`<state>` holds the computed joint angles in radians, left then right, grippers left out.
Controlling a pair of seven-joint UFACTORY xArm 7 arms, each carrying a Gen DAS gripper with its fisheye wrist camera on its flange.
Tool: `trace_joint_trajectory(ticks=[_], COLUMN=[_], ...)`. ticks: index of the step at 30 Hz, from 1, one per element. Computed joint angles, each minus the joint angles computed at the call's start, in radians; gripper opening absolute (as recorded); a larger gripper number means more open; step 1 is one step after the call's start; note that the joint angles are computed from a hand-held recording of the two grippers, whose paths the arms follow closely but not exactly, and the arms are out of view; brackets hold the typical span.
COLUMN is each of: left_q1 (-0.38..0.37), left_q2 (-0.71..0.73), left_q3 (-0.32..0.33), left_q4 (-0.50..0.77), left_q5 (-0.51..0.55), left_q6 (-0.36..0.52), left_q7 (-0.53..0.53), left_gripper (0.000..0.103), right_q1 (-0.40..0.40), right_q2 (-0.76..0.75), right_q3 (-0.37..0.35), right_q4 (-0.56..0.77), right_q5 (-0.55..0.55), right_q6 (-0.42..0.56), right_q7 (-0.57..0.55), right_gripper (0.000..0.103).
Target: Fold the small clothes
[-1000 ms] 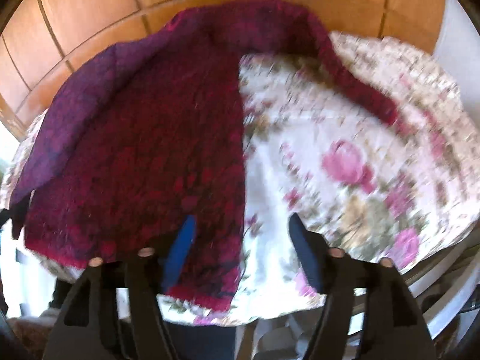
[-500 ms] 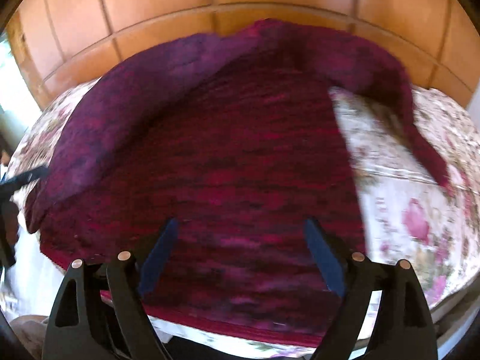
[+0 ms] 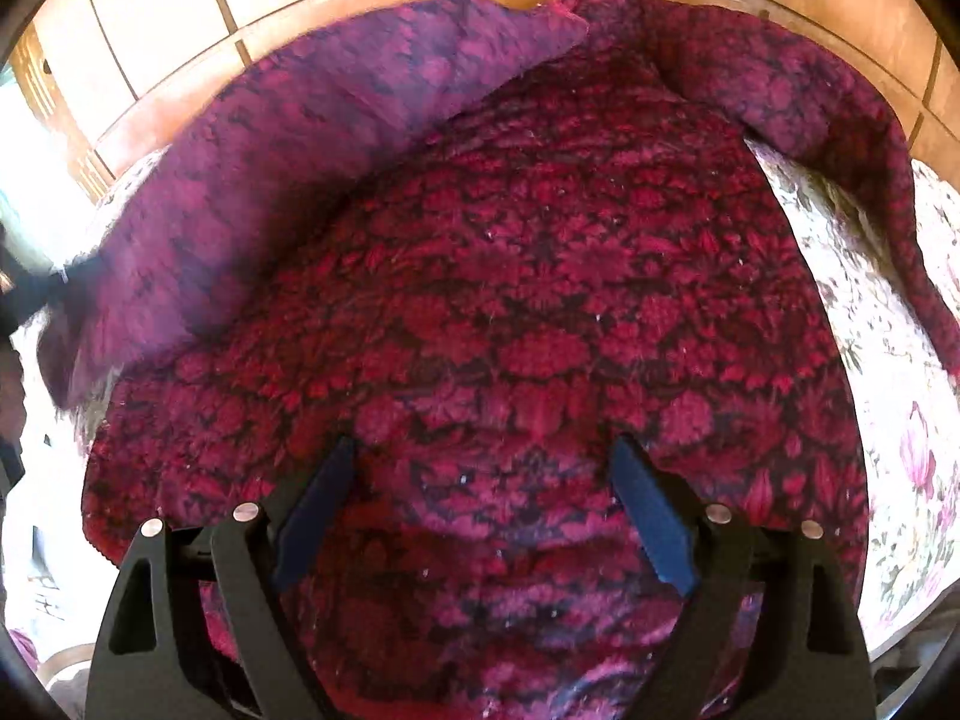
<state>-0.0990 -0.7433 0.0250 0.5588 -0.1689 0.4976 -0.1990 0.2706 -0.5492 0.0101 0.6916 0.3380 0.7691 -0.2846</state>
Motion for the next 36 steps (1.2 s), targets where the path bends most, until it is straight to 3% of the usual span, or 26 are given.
trace_joint_trajectory(ticks=[7, 11, 14, 15, 17, 18, 19, 20, 24, 26, 30, 34, 36], left_q1=[0.251, 0.407, 0.436, 0.426, 0.399, 0.39, 0.383, 0.378, 0.246, 0.139, -0.061, -0.26, -0.301], left_q2=[0.274, 0.431, 0.527, 0.545, 0.557, 0.547, 0.517, 0.485, 0.38, 0.296, 0.138, 0.033, 0.007], left_q3=[-0.102, -0.175, -0.17, -0.155, -0.133, -0.132, -0.14, -0.149, -0.079, -0.041, -0.02, 0.004, -0.014], left_q4=[0.273, 0.426, 0.517, 0.533, 0.537, 0.525, 0.495, 0.464, 0.346, 0.245, 0.072, -0.061, -0.104], left_q5=[0.263, 0.519, 0.602, 0.593, 0.585, 0.615, 0.669, 0.697, 0.55, 0.403, 0.157, -0.1, -0.172], left_q6=[0.007, 0.071, 0.153, 0.173, 0.18, 0.18, 0.166, 0.144, 0.071, 0.025, 0.013, 0.013, 0.003], left_q7=[-0.124, -0.359, -0.492, -0.493, -0.506, -0.533, -0.588, -0.628, -0.528, -0.417, -0.252, -0.187, -0.195], left_gripper=[0.006, 0.006, 0.007, 0.012, 0.04, 0.068, 0.079, 0.083, 0.083, 0.083, 0.083, 0.083, 0.083], right_q1=[0.001, -0.001, -0.002, -0.003, -0.004, -0.004, -0.003, -0.003, 0.001, -0.008, -0.068, -0.161, -0.185], right_q2=[0.069, 0.073, 0.084, 0.085, 0.086, 0.092, 0.092, 0.085, 0.084, 0.072, 0.035, 0.006, -0.008], right_q3=[0.002, 0.001, 0.004, 0.008, 0.011, 0.01, 0.009, 0.009, 0.0, -0.003, -0.012, -0.043, -0.075], right_q4=[0.03, 0.03, 0.03, 0.029, 0.029, 0.033, 0.033, 0.027, 0.029, 0.03, 0.024, 0.006, -0.003], right_q5=[0.005, 0.013, 0.011, 0.008, 0.004, 0.005, 0.007, 0.008, 0.013, 0.007, -0.045, -0.123, -0.128], right_q6=[-0.038, -0.039, -0.052, -0.054, -0.057, -0.057, -0.058, -0.057, -0.059, -0.061, -0.079, -0.063, -0.018], right_q7=[0.001, -0.002, -0.005, -0.002, 0.001, 0.001, 0.001, 0.003, -0.016, -0.018, 0.015, 0.055, 0.055], right_gripper=[0.09, 0.092, 0.093, 0.093, 0.094, 0.094, 0.094, 0.094, 0.094, 0.094, 0.094, 0.094, 0.094])
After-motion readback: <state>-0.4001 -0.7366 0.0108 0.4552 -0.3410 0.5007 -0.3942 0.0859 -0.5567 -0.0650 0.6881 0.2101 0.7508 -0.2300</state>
